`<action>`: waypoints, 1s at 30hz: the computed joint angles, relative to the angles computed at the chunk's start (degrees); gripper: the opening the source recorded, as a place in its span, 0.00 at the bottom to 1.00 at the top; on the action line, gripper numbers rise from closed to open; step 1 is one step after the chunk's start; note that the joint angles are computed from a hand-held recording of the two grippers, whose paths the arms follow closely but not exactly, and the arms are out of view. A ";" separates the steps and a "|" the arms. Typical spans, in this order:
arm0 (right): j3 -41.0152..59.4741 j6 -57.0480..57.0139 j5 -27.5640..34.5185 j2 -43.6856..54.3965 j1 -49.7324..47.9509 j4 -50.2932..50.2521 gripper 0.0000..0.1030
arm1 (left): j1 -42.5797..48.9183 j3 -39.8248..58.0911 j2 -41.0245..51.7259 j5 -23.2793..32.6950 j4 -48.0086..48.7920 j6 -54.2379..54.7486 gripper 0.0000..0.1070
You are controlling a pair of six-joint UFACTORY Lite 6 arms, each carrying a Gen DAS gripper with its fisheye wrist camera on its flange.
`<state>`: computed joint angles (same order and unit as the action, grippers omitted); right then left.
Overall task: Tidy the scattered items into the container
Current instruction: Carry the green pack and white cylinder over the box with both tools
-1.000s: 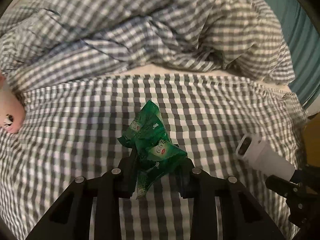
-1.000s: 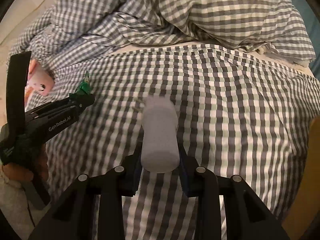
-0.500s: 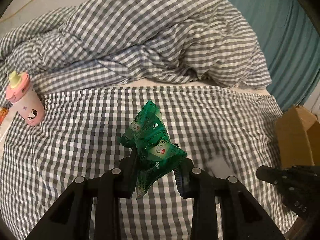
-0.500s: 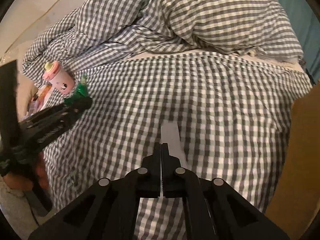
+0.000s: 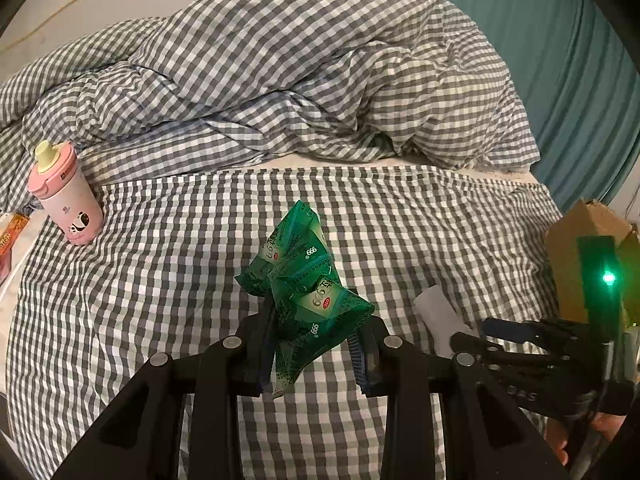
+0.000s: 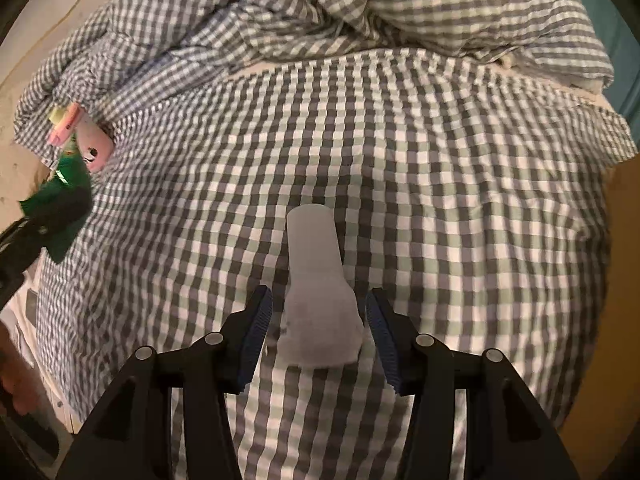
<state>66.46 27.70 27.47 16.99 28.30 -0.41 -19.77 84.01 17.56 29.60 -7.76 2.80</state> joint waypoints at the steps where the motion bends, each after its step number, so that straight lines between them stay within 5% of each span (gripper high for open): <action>1: 0.40 -0.92 -0.46 1.48 -0.11 0.90 0.47 | -0.05 0.25 0.38 -0.03 0.54 -0.48 0.30; 10: 3.13 -0.48 -1.40 8.32 0.46 -0.16 0.48 | -0.33 2.43 3.85 0.28 3.66 -3.17 0.30; 16: -1.96 10.37 -1.95 0.57 1.93 -8.22 0.43 | -1.20 1.55 3.47 0.50 5.30 -4.85 0.30; 30: -3.25 31.15 15.97 -23.24 14.55 -25.07 0.43 | -5.07 -2.61 -8.64 3.35 7.24 -7.63 0.30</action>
<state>63.21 58.85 43.44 -6.25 42.85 -25.48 -24.84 81.41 8.92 32.95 -0.52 -4.84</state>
